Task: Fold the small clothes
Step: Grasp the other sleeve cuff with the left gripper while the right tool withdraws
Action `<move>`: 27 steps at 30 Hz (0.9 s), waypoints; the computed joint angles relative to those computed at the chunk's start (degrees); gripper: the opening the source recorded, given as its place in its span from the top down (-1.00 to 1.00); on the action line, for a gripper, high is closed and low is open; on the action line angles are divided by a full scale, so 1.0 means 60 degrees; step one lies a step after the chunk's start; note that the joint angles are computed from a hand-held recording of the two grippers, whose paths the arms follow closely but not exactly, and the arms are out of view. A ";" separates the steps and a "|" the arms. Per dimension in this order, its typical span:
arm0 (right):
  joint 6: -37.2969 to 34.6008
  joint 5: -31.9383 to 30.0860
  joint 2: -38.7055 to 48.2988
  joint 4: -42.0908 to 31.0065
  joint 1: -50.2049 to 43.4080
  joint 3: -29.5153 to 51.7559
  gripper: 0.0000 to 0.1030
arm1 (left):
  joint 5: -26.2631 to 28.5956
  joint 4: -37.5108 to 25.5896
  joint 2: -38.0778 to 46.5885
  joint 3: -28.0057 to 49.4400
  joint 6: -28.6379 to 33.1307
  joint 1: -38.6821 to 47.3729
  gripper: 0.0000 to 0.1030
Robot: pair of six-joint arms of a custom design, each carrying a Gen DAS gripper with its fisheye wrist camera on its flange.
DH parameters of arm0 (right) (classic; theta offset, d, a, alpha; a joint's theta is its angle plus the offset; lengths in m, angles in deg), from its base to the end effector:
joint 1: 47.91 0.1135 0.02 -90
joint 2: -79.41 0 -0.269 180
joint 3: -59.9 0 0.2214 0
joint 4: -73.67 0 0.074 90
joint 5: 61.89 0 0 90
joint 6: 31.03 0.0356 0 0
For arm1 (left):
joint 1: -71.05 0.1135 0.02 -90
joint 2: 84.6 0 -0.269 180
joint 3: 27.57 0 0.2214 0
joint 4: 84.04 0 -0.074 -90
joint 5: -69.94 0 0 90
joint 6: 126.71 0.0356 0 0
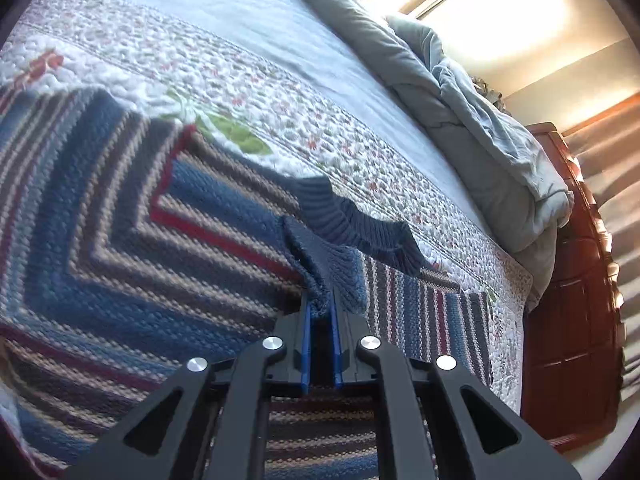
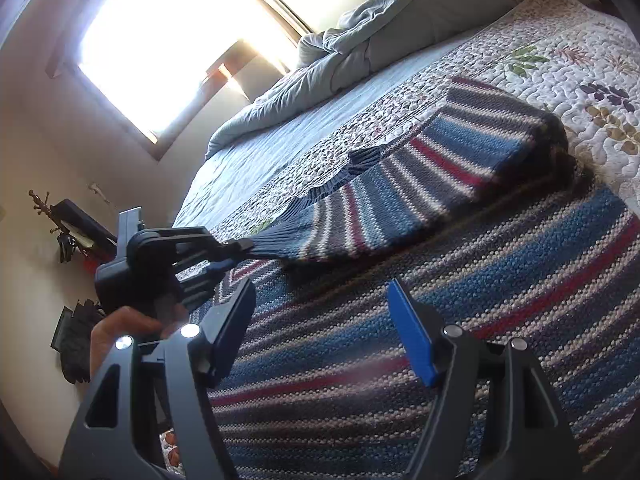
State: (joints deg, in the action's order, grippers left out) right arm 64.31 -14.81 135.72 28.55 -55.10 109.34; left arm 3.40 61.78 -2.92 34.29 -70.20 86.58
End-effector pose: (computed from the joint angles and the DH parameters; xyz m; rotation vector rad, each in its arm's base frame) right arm 0.1541 0.0050 0.2320 -0.0592 2.3463 0.9012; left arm 0.2466 0.0538 0.2183 -0.8876 2.3552 -0.6424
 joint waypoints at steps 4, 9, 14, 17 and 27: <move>-0.0007 -0.0009 0.0003 0.0003 0.0011 0.0004 -0.34 | 0.0150 -0.0310 -0.0030 -0.0046 0.0540 0.0742 0.85; 0.0059 0.0067 -0.0011 0.0057 0.0117 -0.0027 -0.34 | 0.0396 -0.0106 0.0276 -0.0492 0.0974 0.1507 0.85; 0.0085 0.0115 0.0020 0.0089 0.0203 -0.0034 -0.34 | 0.0552 0.0094 0.0648 -0.0757 0.1257 0.1815 0.85; 0.0103 0.0096 0.0073 0.0116 0.0204 -0.0035 -0.35 | 0.0467 0.0196 0.0857 -0.0909 0.1373 0.1761 0.84; 0.0030 0.0019 0.0194 0.0143 0.0144 -0.0007 -0.39 | 0.0278 -0.0258 -0.0854 -0.0726 0.1238 0.1055 -0.04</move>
State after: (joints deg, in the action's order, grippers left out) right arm 64.50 -14.70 136.89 29.41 -54.24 109.30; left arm 5.08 60.23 -8.04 29.93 -62.78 92.91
